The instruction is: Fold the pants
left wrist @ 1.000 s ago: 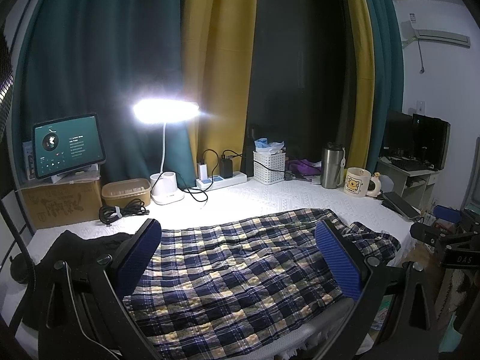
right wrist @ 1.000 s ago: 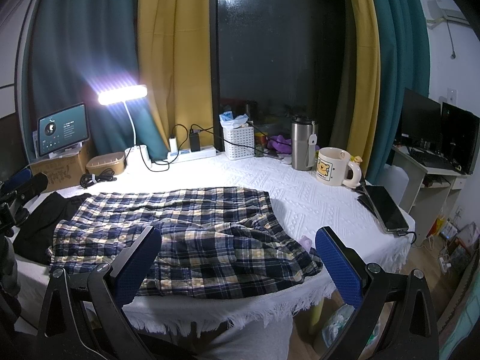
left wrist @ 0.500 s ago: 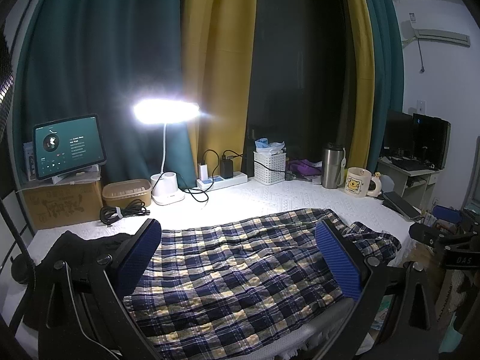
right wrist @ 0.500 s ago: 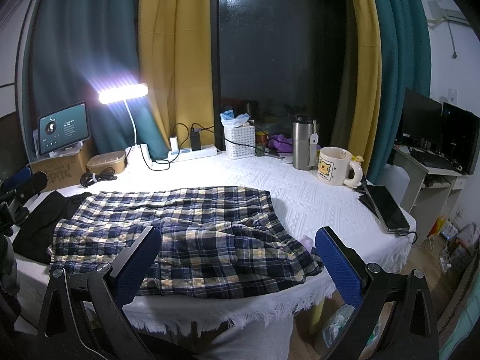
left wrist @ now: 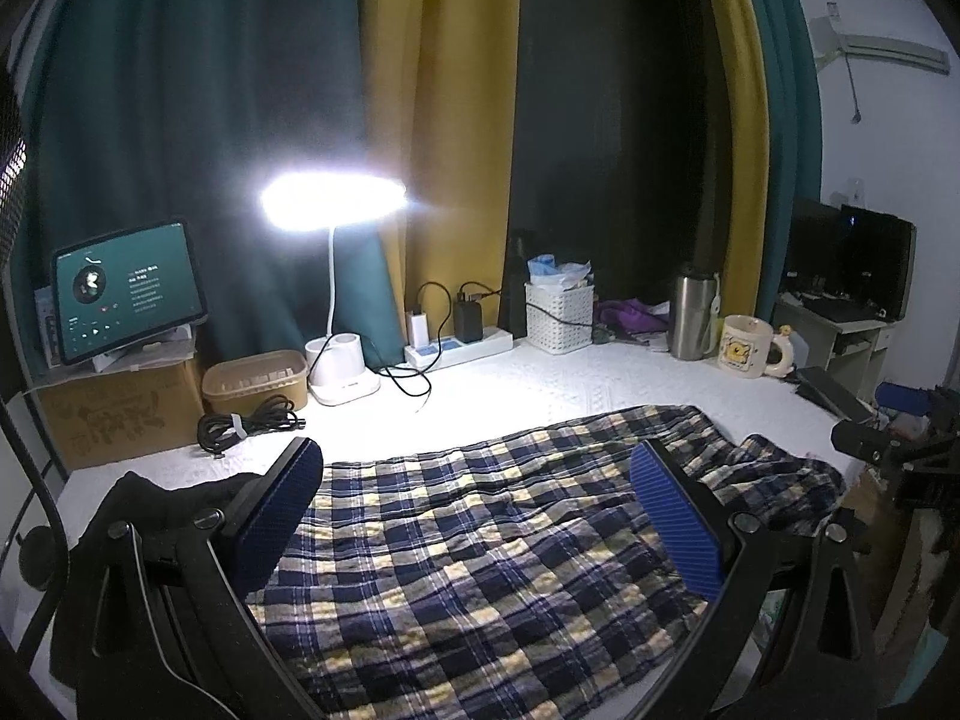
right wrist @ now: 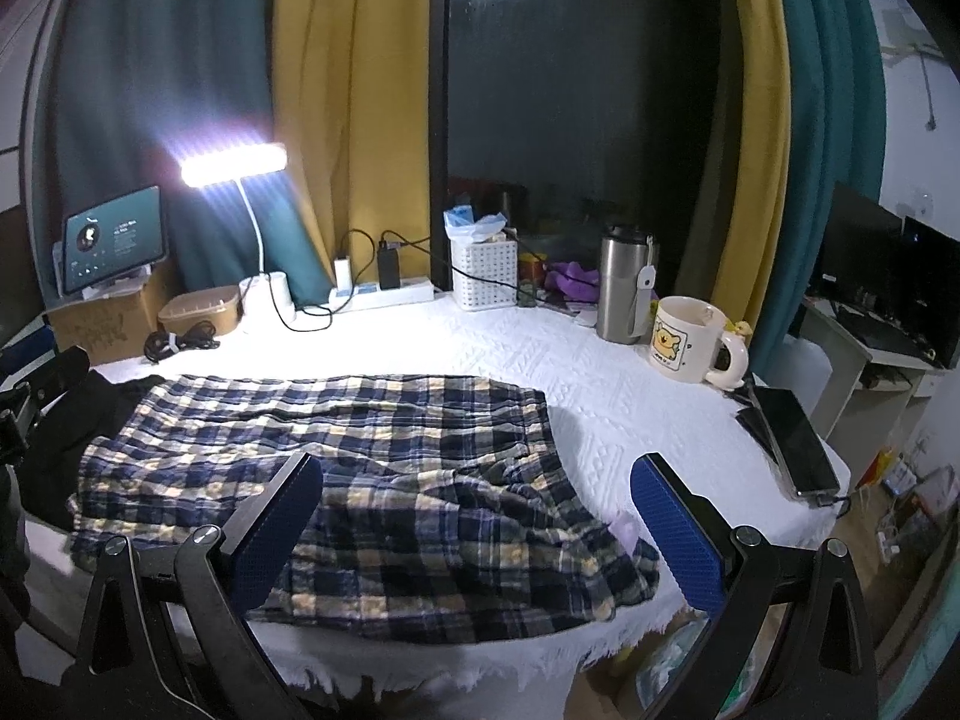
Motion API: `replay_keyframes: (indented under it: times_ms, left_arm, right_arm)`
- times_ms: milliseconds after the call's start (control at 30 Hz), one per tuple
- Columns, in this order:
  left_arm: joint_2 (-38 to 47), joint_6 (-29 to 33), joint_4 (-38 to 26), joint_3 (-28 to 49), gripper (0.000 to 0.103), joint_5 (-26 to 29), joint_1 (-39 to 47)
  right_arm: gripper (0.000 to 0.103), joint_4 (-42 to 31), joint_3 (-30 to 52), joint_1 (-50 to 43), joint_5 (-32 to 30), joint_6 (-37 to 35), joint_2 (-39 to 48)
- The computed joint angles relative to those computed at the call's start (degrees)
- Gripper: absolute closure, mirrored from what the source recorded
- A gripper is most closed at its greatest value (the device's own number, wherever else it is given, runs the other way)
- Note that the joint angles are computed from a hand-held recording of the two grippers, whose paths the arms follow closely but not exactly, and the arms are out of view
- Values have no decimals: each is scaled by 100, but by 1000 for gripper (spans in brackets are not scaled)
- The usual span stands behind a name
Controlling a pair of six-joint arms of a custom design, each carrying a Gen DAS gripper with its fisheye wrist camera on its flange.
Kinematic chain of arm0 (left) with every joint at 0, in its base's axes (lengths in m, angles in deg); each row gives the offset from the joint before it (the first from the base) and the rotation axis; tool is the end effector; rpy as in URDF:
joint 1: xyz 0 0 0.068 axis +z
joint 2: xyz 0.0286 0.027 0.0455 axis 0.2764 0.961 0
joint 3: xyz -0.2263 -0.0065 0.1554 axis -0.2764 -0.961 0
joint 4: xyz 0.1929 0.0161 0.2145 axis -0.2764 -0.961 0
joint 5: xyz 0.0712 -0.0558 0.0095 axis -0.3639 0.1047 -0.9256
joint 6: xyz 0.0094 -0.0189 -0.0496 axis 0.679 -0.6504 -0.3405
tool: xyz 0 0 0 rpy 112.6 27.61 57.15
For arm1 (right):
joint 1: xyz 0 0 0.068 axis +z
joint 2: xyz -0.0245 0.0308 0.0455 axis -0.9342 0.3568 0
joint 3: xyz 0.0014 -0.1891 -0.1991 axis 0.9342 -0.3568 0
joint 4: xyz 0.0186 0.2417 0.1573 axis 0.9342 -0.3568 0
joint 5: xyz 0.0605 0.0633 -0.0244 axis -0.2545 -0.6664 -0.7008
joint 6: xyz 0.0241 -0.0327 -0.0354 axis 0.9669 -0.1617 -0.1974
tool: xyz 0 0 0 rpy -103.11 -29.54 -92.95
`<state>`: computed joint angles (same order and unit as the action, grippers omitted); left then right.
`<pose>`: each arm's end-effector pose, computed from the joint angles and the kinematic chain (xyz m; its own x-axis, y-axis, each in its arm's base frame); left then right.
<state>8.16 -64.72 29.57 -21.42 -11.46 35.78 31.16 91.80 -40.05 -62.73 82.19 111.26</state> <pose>0.1839 0.0564 0.3541 -0.3659 -0.0256 -0.9303 -0.0719 0.9974 0.0008 0.2310 0.1204 0.3602 -0.5207 -0.1648 -0.8377 -0.2791 0.9601 -0.0154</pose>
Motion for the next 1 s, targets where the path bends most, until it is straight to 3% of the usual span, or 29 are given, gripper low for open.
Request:
replay_keyframes:
  times_ms: [533, 1000]
  left_arm:
    - [1749, 5, 492, 590, 2, -421, -43]
    - [3550, 192, 215, 1666, 2, -515, 511]
  right_arm:
    - [0, 134, 997, -598, -541, -273, 1705]
    - [0, 17, 2340, -1157, -1125, -441, 3295]
